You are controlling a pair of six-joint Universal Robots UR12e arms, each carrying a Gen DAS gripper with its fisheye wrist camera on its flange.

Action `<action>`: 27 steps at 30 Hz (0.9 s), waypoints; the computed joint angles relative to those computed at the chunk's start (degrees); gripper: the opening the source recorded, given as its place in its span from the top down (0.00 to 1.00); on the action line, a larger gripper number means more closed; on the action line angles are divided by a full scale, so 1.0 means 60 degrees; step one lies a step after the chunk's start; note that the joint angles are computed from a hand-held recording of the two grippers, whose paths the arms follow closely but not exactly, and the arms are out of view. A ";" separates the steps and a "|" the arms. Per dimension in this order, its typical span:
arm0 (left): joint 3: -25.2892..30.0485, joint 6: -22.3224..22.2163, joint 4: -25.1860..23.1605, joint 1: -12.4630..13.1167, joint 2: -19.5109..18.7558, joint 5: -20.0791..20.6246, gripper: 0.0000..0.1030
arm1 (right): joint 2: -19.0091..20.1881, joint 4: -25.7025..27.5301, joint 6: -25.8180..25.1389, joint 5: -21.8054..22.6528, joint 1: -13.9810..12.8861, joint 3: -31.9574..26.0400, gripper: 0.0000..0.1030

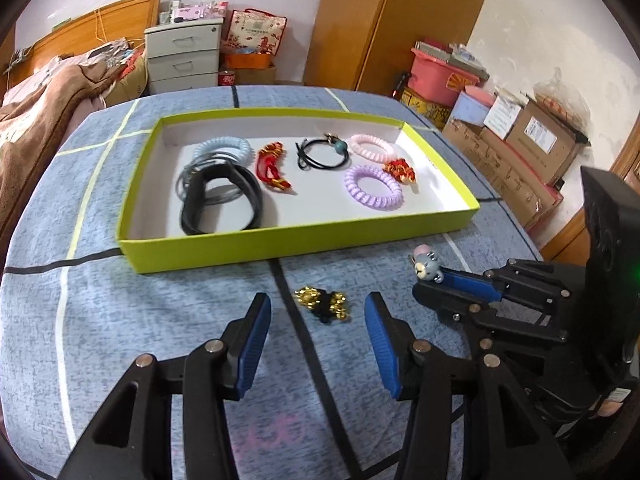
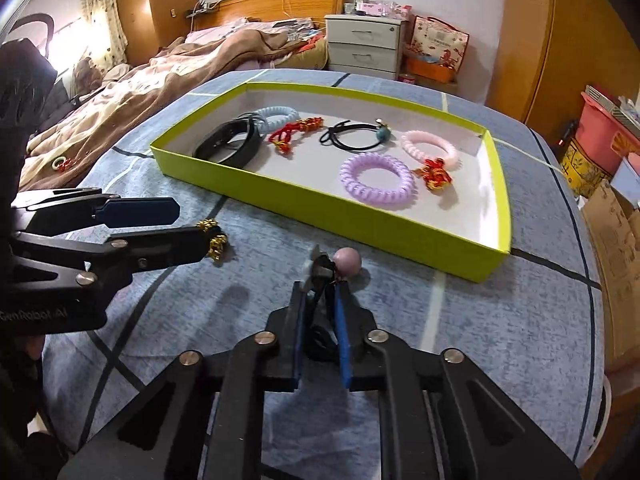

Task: Organize jewelry
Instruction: 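Grasp the gold bead charm with the left tool while the right lifts the mouse charm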

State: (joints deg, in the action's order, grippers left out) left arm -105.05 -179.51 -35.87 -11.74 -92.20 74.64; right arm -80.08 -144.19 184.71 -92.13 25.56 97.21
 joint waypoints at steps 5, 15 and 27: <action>0.0116 0.0449 -0.0013 -0.0371 -0.0133 0.0913 0.51 | -0.0069 -0.0030 0.0082 -0.0004 -0.0038 0.0074 0.91; 0.0145 0.0482 0.0243 -0.0545 -0.0267 0.1715 0.59 | -0.0109 -0.0030 0.0143 0.0017 -0.0055 0.0115 0.91; 0.0012 0.0356 0.0365 -0.0353 -0.0158 0.1272 0.76 | -0.0121 -0.0017 0.0136 -0.0013 -0.0051 0.0123 0.91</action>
